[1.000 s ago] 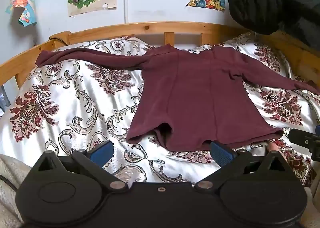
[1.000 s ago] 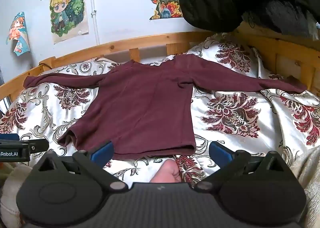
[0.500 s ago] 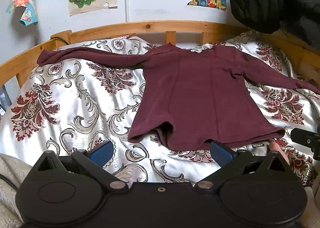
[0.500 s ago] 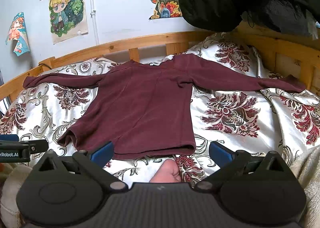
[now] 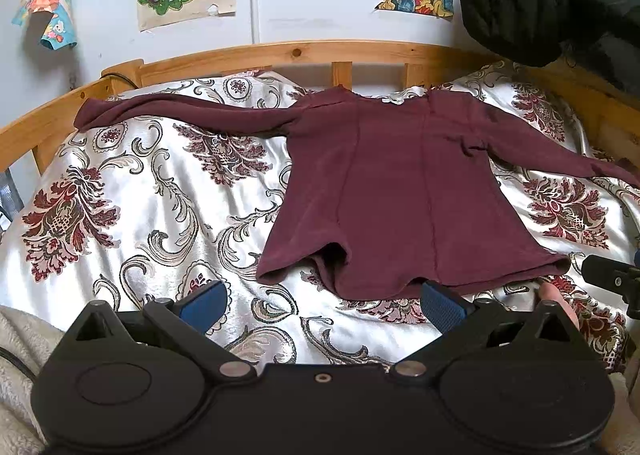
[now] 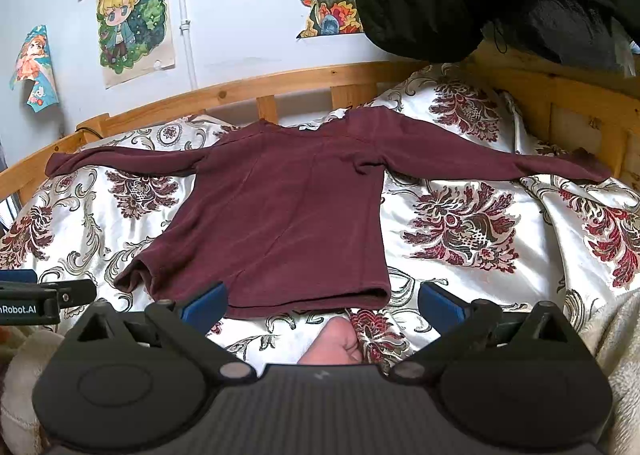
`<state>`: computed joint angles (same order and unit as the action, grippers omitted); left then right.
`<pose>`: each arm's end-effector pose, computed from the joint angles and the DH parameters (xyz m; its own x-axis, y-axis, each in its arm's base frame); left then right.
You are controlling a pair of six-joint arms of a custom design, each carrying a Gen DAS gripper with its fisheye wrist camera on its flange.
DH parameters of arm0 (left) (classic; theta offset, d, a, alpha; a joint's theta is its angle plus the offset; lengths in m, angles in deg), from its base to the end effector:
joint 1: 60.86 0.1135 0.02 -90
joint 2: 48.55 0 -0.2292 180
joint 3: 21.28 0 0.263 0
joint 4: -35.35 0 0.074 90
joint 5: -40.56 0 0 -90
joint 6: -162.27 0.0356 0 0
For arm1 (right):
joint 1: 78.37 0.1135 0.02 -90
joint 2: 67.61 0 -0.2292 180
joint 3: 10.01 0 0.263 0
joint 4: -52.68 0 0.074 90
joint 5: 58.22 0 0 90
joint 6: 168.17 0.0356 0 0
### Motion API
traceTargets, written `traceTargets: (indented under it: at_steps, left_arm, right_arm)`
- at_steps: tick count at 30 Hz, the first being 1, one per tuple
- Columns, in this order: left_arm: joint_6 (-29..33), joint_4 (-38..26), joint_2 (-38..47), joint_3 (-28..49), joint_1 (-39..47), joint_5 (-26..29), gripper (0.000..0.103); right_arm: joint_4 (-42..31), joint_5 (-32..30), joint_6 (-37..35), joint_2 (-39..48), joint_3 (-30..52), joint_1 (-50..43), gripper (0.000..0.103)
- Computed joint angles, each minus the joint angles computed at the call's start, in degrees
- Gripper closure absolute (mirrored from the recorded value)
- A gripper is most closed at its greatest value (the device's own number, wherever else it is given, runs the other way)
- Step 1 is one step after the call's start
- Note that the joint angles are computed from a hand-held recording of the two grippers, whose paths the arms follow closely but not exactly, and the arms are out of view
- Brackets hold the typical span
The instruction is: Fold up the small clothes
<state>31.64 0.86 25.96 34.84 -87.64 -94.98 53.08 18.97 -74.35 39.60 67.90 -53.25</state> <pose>0.2508 -0.0981 0.1725 -0.4953 -0.2609 -0.8286 -0.5159 0.8558 0.0389 0.3700 0.1822 0.1512 -0.4759 -0.1514 -0.8664 -0.5592 0.8124 0.1652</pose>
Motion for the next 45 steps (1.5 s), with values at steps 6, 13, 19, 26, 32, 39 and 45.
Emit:
traceTargets:
  at_steps: [6,13,19,26,32,39,45]
  left_arm:
    - [0.0,-0.1,0.0,0.0,0.0,0.0,0.001]
    - [0.0,-0.1,0.0,0.0,0.1,0.1,0.001]
    - [0.1,0.6,-0.5,-1.0,0.1,0.2,0.001]
    - [0.2,0.5,-0.5,-0.9,0.2,0.3,0.001]
    - [0.1,0.5,-0.6,-1.0,0.3,0.3,0.001]
    - [0.0,0.3,-0.7,-1.0,0.2,0.3,0.001]
    - [-0.9,-1.6,0.1,0.3,0.1,0.0,0.001]
  right_arm:
    - [0.1,-0.1,0.0,0.1,-0.1,-0.1,0.0]
    - [0.4,-0.1,0.0,0.2,-0.2,-0.1,0.0]
    - [0.3,-0.3,0.0,0.3,-0.1,-0.3,0.0]
    - [0.6,-0.3,0.2,0.5,-0.3,-0.4,0.0]
    - [0.5,-0.7,0.2,0.5,-0.4,-0.9,0.0]
    - [-0.3,-0.9,0.3,0.7,0.0,-0.8,0.0]
    - [-2.7,-0.3,0.8,1.2,1.2,-0.7,0.0]
